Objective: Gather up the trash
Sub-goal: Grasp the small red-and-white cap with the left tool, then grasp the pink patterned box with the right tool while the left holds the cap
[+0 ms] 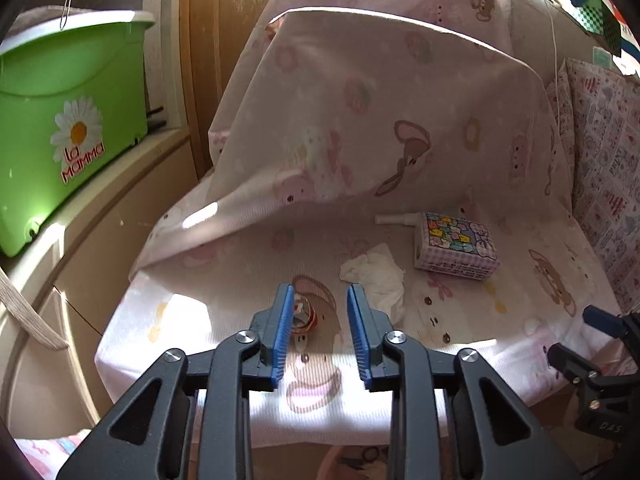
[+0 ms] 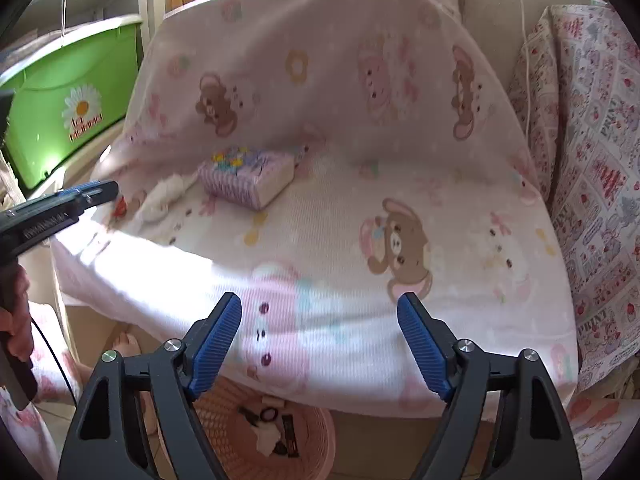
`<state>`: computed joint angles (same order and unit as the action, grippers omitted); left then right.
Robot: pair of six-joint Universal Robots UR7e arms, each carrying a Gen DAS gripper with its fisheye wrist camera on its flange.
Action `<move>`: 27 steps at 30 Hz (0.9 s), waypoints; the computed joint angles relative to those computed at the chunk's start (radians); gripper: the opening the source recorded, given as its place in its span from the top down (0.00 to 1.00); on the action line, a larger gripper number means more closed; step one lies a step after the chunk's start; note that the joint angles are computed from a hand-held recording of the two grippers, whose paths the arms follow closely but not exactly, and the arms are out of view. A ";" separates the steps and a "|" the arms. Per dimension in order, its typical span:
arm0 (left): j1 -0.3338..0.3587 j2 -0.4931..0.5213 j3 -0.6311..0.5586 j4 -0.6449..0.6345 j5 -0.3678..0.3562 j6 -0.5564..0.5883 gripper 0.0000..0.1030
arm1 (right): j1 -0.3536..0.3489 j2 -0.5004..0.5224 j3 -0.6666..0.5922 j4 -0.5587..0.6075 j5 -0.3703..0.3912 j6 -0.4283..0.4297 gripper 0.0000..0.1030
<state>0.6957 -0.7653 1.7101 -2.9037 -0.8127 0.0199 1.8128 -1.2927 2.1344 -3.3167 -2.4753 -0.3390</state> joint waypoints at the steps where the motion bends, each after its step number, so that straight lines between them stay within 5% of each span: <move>1: -0.007 0.019 0.003 -0.059 0.036 0.043 0.53 | 0.002 0.001 -0.001 -0.023 0.004 -0.015 0.22; 2: -0.011 0.036 0.002 -0.102 0.064 0.080 0.35 | 0.004 0.002 0.000 -0.050 0.012 -0.032 0.23; 3: -0.011 0.050 -0.004 -0.117 0.083 0.109 0.27 | 0.007 0.003 0.001 -0.086 0.022 -0.056 0.25; 5: -0.010 0.065 -0.017 -0.096 0.101 0.119 0.29 | 0.014 0.008 0.002 -0.143 0.032 -0.099 0.27; 7: -0.002 0.066 -0.027 -0.047 0.096 0.084 0.34 | 0.018 0.013 -0.002 -0.154 0.025 -0.124 0.27; 10: 0.017 0.057 -0.042 0.042 0.074 -0.012 0.57 | 0.013 0.012 -0.005 -0.115 0.018 -0.101 0.27; 11: 0.027 0.052 -0.051 0.078 0.053 -0.052 0.79 | 0.007 0.013 -0.003 -0.107 0.018 -0.092 0.27; 12: 0.034 0.049 -0.057 0.098 0.041 -0.081 0.88 | 0.005 0.016 0.000 -0.109 0.014 -0.089 0.27; 16: 0.038 0.043 -0.053 0.077 0.025 -0.080 0.89 | 0.004 0.038 -0.001 -0.138 -0.002 -0.111 0.15; 20: 0.019 0.027 -0.029 0.029 0.033 -0.065 0.89 | 0.008 0.050 -0.005 -0.216 0.019 -0.152 0.14; 27: -0.004 0.008 0.000 -0.015 0.026 -0.029 0.89 | -0.002 0.021 -0.022 -0.145 0.088 -0.058 0.13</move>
